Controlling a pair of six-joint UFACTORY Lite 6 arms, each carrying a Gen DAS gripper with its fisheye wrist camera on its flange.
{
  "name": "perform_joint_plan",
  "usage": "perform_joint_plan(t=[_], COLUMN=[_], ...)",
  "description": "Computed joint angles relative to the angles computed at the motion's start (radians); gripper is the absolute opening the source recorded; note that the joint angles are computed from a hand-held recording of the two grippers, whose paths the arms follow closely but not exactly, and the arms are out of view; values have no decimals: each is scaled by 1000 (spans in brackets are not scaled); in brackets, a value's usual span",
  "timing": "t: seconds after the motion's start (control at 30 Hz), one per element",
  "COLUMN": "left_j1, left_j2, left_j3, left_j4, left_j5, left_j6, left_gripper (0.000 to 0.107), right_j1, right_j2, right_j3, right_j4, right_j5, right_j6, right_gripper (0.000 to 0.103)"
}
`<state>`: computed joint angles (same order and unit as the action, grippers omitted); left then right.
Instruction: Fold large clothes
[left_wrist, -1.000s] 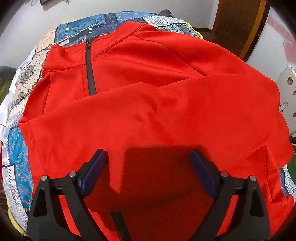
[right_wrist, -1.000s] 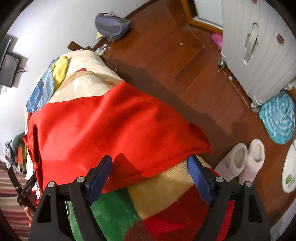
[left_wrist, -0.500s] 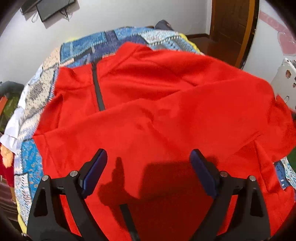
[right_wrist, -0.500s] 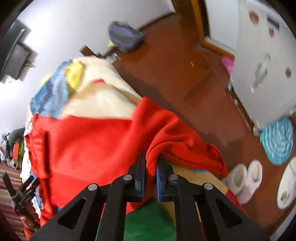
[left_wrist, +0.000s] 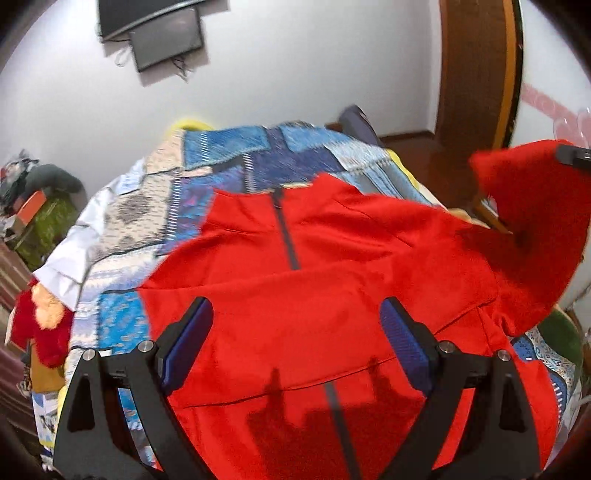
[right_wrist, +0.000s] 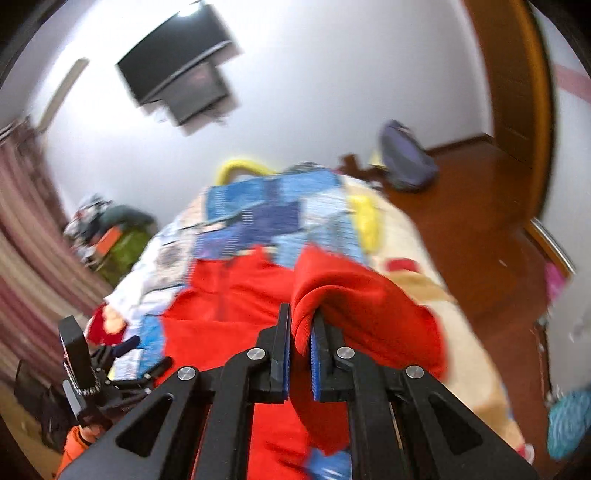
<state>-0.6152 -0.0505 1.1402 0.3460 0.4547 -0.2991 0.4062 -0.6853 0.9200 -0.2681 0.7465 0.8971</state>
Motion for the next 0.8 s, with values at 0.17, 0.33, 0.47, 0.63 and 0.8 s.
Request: perform_joint_plan(t=[0.17,0.33,0.47,0.63,0.8], left_j1=[168,332,456,523,488], left_j2=[-151,-237,-269,-282,-304], left_j3=[-79,-142,-185,-220,-247], left_j4=[-209,-401,-552,-626,-576], left_j5=[10,24,42,56,49], left_j6=[253,494,671,742,685], left_gripper=[92,92,92,92,92], right_j1=[238,343,387,367,379], right_j2=[409,710,916,1029,955], right_j3=[206,300,352,331,195], right_j4=[-134,-70,17,310,389], right_j5=[-121,-220,-241,-233,-245], right_j6=[204,203,163,-85,-189], right_gripper=[6,6,6,7,7])
